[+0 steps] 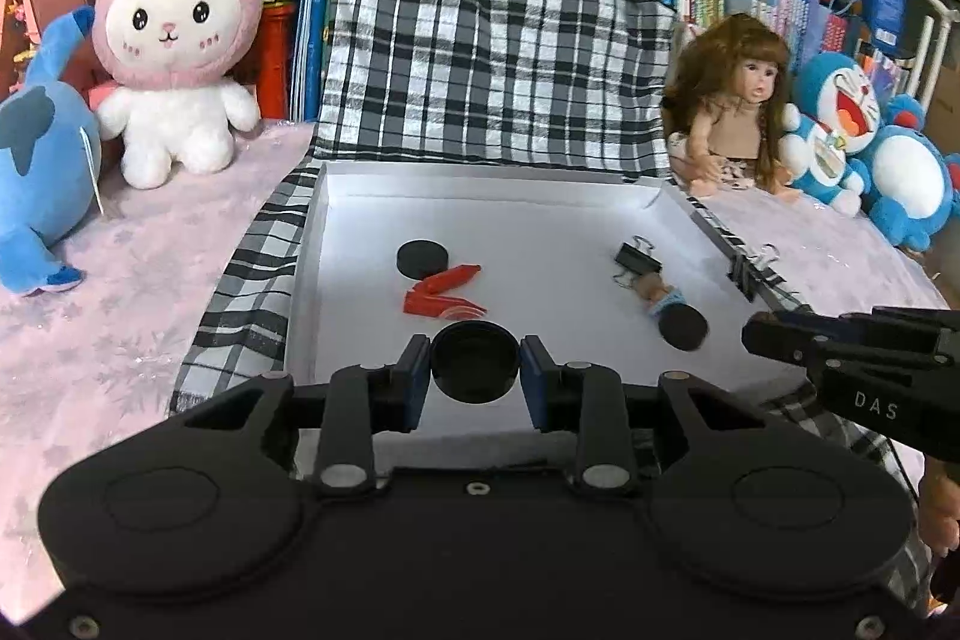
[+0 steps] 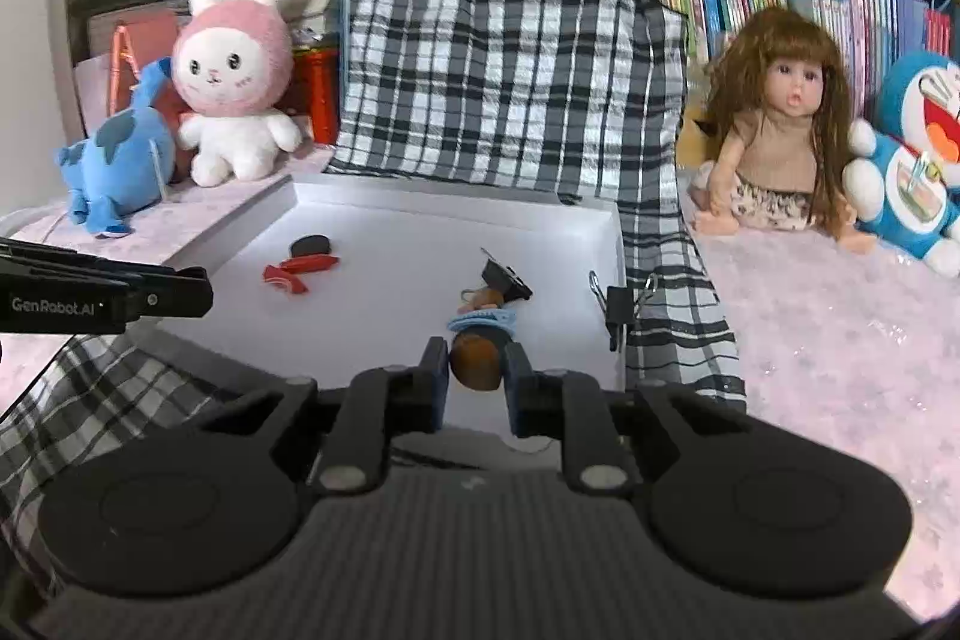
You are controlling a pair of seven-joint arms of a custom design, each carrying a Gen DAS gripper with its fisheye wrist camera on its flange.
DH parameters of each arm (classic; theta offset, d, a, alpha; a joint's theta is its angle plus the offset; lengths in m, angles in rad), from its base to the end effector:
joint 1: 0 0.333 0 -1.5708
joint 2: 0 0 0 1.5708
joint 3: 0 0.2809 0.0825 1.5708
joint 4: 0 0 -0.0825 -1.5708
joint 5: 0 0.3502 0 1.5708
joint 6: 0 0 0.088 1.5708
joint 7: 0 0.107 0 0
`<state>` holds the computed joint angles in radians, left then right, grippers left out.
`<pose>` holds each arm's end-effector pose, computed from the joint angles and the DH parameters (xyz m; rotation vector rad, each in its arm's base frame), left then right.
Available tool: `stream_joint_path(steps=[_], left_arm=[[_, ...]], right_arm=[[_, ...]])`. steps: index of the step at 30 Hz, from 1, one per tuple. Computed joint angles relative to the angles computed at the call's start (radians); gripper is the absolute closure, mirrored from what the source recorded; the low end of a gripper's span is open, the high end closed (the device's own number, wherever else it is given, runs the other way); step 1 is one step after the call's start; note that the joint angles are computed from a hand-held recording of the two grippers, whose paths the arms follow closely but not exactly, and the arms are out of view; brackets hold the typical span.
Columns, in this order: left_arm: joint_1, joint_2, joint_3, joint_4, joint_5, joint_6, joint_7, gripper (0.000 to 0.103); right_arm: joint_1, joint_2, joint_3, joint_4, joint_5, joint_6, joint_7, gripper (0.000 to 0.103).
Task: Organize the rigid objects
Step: 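Grasp the black disc with the left gripper while the right grasps the brown-headed peg, then open both grippers to drop the disc and peg into the tray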
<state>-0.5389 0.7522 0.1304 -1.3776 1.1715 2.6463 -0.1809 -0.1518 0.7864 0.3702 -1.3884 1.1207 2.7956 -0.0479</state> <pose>0.6352 -0.3260 0.3036 -1.8974 1.3339 -0.8202 0.7116 0.0481 0.2996 -1.9536 0.9541 -0.5021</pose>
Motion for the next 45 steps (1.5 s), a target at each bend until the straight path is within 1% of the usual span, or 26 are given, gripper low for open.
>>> stream_joint_path(steps=[2,5,8,13,23,35,36,37,38,39,40,41,42,43,45], left_arm=[[0.017,0.027,-0.011,0.035,-0.032,-0.009,0.04,0.072],[0.027,0.069,-0.014,0.087,-0.083,-0.022,0.104,0.072],[0.033,0.103,-0.008,0.125,-0.132,-0.019,0.147,0.072],[0.036,0.147,0.007,0.171,-0.211,-0.016,0.203,0.072],[0.022,0.195,0.045,0.227,-0.279,-0.019,0.255,0.072],[0.008,0.213,0.064,0.252,-0.292,-0.031,0.271,0.072],[0.007,0.21,0.066,0.248,-0.29,-0.028,0.267,0.072],[0.007,0.208,0.066,0.245,-0.289,-0.025,0.265,0.072],[0.004,0.203,0.07,0.237,-0.284,-0.022,0.258,0.07],[0.0,0.196,0.074,0.226,-0.276,-0.016,0.248,0.063],[-0.006,0.187,0.082,0.211,-0.264,-0.011,0.233,0.059],[-0.012,0.178,0.088,0.199,-0.251,-0.008,0.22,0.055],[-0.018,0.168,0.092,0.185,-0.237,-0.004,0.207,0.053],[-0.023,0.155,0.095,0.168,-0.221,0.001,0.195,0.052],[-0.029,0.133,0.094,0.14,-0.196,0.004,0.177,0.047]], right_arm=[[0.036,0.031,-0.04,0.05,-0.06,-0.017,0.087,0.079],[0.063,0.072,-0.07,0.108,-0.151,-0.04,0.2,0.079],[0.069,0.102,-0.076,0.147,-0.226,-0.056,0.282,0.079],[0.07,0.137,-0.071,0.192,-0.325,-0.073,0.373,0.079],[0.064,0.175,-0.045,0.237,-0.42,-0.077,0.446,0.079],[0.067,0.211,-0.04,0.28,-0.468,-0.085,0.499,0.079],[0.066,0.211,-0.039,0.28,-0.47,-0.084,0.499,0.078],[0.064,0.211,-0.036,0.28,-0.47,-0.085,0.499,0.073],[0.062,0.211,-0.033,0.28,-0.468,-0.085,0.498,0.071],[0.058,0.211,-0.029,0.279,-0.466,-0.085,0.495,0.069],[0.053,0.209,-0.024,0.275,-0.461,-0.085,0.49,0.068],[0.049,0.206,-0.02,0.271,-0.456,-0.083,0.486,0.064],[0.044,0.202,-0.014,0.264,-0.45,-0.081,0.478,0.057],[0.036,0.195,-0.006,0.254,-0.441,-0.079,0.465,0.056],[0.02,0.178,0.01,0.227,-0.418,-0.074,0.435,0.056]])
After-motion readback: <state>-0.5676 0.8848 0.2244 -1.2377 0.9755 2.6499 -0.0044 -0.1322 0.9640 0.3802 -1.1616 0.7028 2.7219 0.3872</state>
